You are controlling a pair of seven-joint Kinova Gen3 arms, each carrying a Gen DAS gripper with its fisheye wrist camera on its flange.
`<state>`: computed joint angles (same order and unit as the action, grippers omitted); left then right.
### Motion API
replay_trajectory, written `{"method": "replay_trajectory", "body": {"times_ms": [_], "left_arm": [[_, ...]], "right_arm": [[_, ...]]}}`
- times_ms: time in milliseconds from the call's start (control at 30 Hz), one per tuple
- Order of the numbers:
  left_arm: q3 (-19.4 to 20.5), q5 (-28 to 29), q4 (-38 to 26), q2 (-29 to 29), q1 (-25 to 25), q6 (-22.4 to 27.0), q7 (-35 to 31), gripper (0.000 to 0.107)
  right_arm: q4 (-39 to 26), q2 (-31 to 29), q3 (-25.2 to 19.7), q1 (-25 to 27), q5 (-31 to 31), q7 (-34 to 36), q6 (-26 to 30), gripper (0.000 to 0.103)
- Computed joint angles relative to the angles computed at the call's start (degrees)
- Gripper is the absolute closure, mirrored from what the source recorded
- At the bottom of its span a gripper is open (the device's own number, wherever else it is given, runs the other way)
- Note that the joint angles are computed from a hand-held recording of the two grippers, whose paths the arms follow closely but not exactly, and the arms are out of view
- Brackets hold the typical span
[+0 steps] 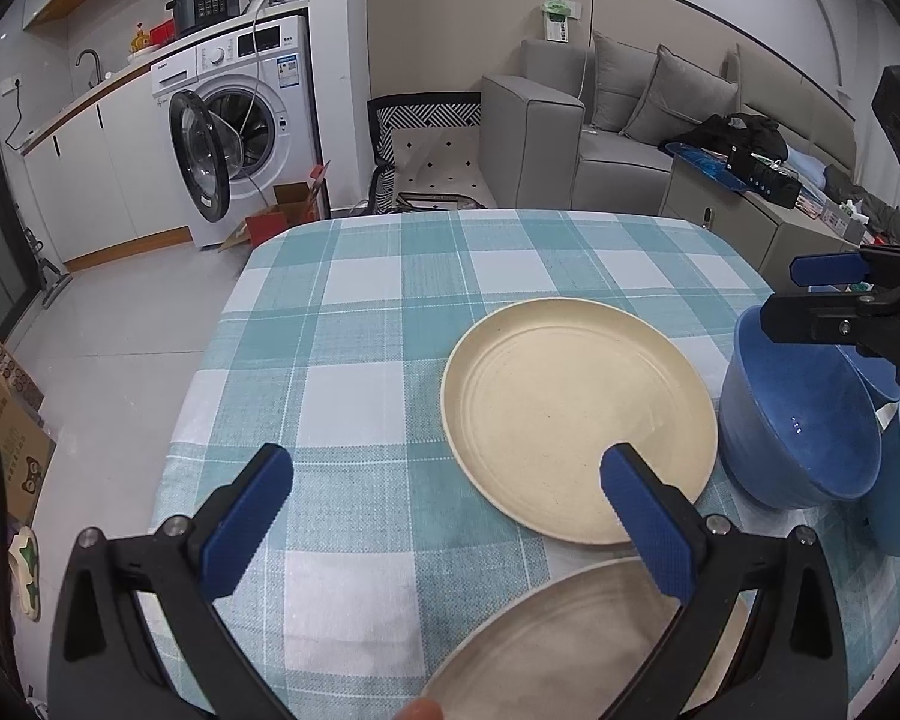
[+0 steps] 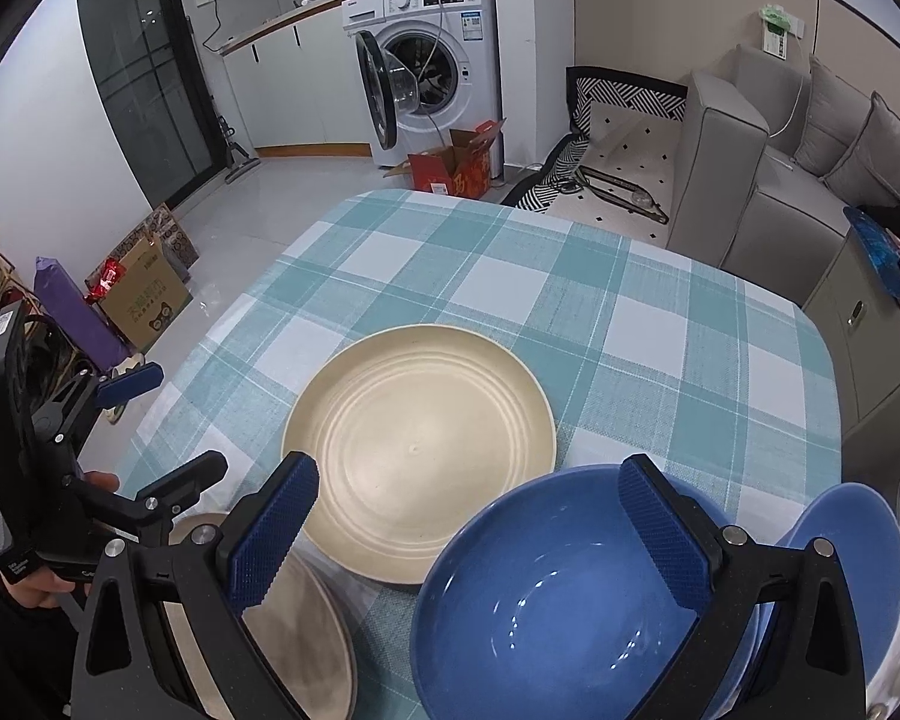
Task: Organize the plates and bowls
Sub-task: 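Move both grippers toward the smaller cream plate beside the blue bowls, then position both grippers at the rim of the smaller cream plate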
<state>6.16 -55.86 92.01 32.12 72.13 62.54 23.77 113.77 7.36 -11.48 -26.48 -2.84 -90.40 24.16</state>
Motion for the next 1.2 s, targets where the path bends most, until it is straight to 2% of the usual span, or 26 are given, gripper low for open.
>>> {"method": "replay_trajectory", "body": {"times_ms": [233, 667, 967, 1200], "left_arm": [[-0.3, 0.4, 0.9, 0.2, -1.7, -2.6, -0.1, 0.004], [-1.4, 2.4, 0.9, 1.0, -3.0, -5.1, -2.0, 0.004], [-1.9, 4.2, 0.2, 1.7, -4.1, -6.6, -4.7, 0.004], [-2.6, 5.5, -0.2, 2.3, -4.5, -7.8, -6.0, 0.004]], "right_arm": [[-3.0, 3.6, 1.1, -1.8, 3.8, -2.7, 2.1, 0.001], [-7.3, 8.5, 1.5, -2.4, 4.9, -2.4, 4.6, 0.001], [-11.4, 12.6, 3.1, -4.1, 7.1, -4.2, 8.7, 0.002], [-14.0, 15.3, 3.3, -4.4, 8.2, -4.1, 11.8, 0.01]]}}
